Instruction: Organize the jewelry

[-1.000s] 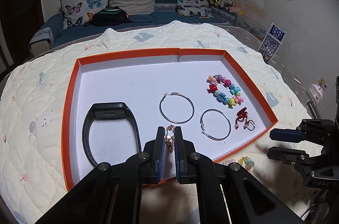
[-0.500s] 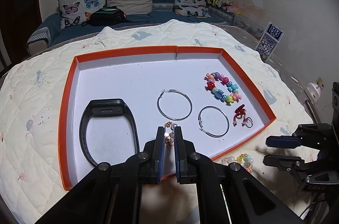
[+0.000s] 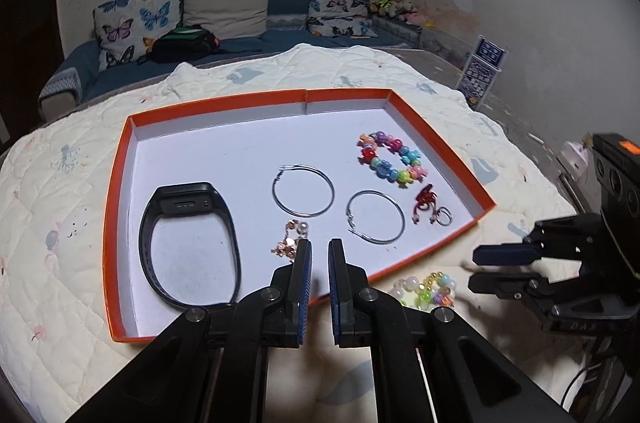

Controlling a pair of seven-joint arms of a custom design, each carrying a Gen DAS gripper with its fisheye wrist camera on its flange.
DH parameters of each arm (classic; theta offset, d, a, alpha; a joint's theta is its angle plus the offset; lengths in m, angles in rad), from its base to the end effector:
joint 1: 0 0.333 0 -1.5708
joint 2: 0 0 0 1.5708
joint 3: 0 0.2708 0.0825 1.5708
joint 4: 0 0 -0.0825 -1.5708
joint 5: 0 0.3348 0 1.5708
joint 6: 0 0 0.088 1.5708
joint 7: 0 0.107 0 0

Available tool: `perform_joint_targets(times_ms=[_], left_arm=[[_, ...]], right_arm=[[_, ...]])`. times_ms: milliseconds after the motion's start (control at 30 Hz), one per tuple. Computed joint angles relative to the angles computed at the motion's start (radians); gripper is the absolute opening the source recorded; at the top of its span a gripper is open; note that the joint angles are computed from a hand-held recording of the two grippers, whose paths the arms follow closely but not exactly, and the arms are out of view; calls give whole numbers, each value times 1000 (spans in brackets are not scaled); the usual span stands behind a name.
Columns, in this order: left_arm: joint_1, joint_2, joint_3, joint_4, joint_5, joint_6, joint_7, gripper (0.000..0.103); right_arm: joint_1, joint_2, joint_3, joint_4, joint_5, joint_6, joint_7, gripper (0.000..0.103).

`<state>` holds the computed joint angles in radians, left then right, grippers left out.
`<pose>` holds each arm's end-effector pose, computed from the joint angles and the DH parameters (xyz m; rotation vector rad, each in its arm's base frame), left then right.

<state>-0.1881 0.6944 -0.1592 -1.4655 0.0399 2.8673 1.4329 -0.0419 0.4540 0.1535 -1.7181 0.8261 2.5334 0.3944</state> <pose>0.6637 -0.2136 0.3512 -1.7287 2.0495 -0.9023 0.6317 0.0517 0.3492 -2.1765 1.0824 -0.1968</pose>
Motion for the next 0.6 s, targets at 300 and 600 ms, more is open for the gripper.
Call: perform_joint_targets(times_ms=[300, 600], left_arm=[[15, -25, -19, -61, -8, 50, 16, 16], [-55, -127, 78, -191, 45, 133, -99, 47]], right_arm=[[-1, 0, 1, -1, 4, -3, -4, 28], [5, -2, 0, -2, 4, 1, -8, 28]])
